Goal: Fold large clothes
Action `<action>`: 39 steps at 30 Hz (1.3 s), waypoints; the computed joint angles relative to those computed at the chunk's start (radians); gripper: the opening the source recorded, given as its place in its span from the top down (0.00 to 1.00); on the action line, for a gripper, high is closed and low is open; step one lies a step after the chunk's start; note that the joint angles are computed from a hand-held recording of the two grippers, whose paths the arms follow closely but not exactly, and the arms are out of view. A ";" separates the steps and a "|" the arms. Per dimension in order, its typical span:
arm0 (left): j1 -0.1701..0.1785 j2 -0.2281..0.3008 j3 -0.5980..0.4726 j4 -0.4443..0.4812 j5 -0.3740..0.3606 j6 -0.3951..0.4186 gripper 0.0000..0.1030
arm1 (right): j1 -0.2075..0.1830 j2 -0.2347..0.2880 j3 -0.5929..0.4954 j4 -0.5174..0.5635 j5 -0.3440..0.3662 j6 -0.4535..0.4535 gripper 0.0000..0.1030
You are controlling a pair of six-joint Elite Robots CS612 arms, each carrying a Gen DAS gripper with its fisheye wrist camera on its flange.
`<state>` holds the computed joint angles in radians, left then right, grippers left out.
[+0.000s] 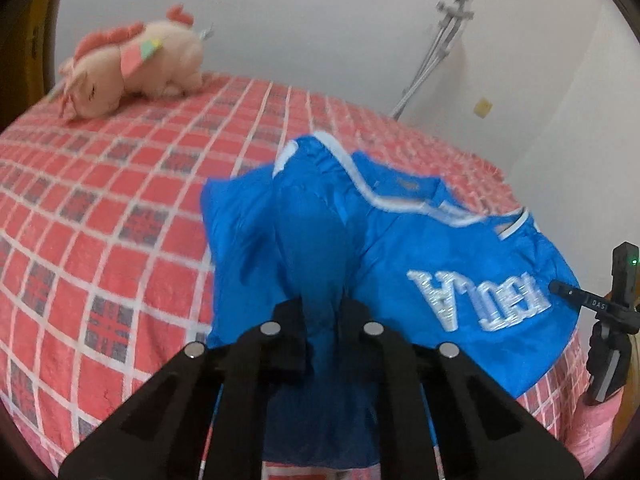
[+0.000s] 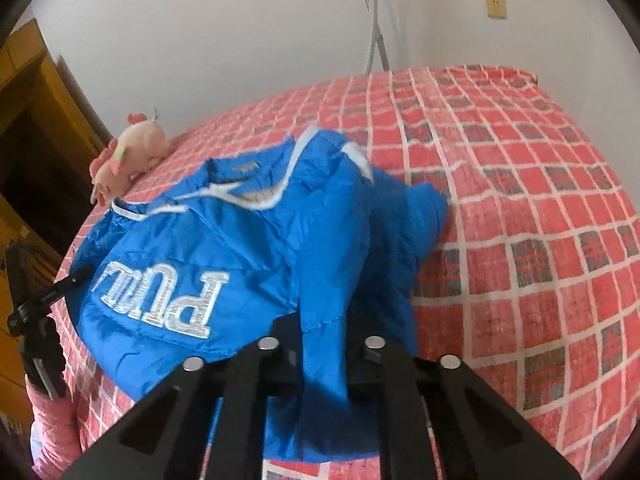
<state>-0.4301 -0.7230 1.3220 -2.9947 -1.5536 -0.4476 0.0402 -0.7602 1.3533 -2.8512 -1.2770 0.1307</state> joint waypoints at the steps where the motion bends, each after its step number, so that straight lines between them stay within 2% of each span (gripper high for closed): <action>1: -0.003 -0.006 0.011 -0.032 0.012 0.005 0.93 | 0.000 -0.004 0.005 -0.017 0.000 0.001 0.92; 3: -0.007 -0.015 0.025 -0.093 0.023 0.006 0.94 | -0.003 -0.014 0.018 -0.064 0.012 0.011 0.92; 7: -0.015 -0.013 0.002 -0.150 0.067 0.009 0.94 | -0.007 -0.010 -0.003 -0.120 0.019 0.050 0.92; 10: -0.015 0.009 -0.051 -0.182 0.095 0.016 0.94 | -0.013 0.017 -0.053 -0.140 0.032 0.080 0.92; 12: -0.016 0.034 -0.103 -0.168 0.127 0.031 0.94 | -0.018 0.043 -0.098 -0.131 0.032 0.095 0.92; 14: -0.014 0.066 -0.163 -0.124 0.144 0.022 0.94 | -0.020 0.078 -0.154 -0.096 0.031 0.103 0.92; 17: -0.009 0.124 -0.266 -0.008 0.155 0.006 0.93 | -0.016 0.129 -0.230 -0.026 0.010 0.086 0.92; 20: -0.002 0.179 -0.357 0.183 0.166 -0.019 0.92 | -0.012 0.177 -0.296 0.071 -0.016 0.082 0.91; 22: 0.005 0.199 -0.382 0.256 0.143 -0.034 0.88 | -0.017 0.205 -0.322 0.112 0.003 0.095 0.89; 25: 0.018 0.208 -0.381 0.271 0.090 -0.025 0.85 | -0.026 0.226 -0.325 0.123 0.054 0.122 0.85; 28: 0.020 0.212 -0.380 0.273 0.086 -0.016 0.84 | -0.022 0.225 -0.313 0.107 0.030 0.111 0.85; 31: 0.018 0.213 -0.372 0.261 0.103 -0.007 0.83 | -0.007 0.218 -0.299 0.088 -0.039 0.090 0.84; 35: 0.026 0.188 -0.341 0.253 0.074 -0.060 0.78 | 0.001 0.182 -0.249 0.053 -0.095 0.108 0.77; 37: 0.021 0.169 -0.319 0.251 0.109 -0.075 0.70 | 0.006 0.158 -0.225 0.037 -0.143 0.110 0.75; 39: 0.005 0.135 -0.275 0.236 0.198 -0.070 0.66 | 0.015 0.121 -0.180 -0.011 -0.203 0.114 0.74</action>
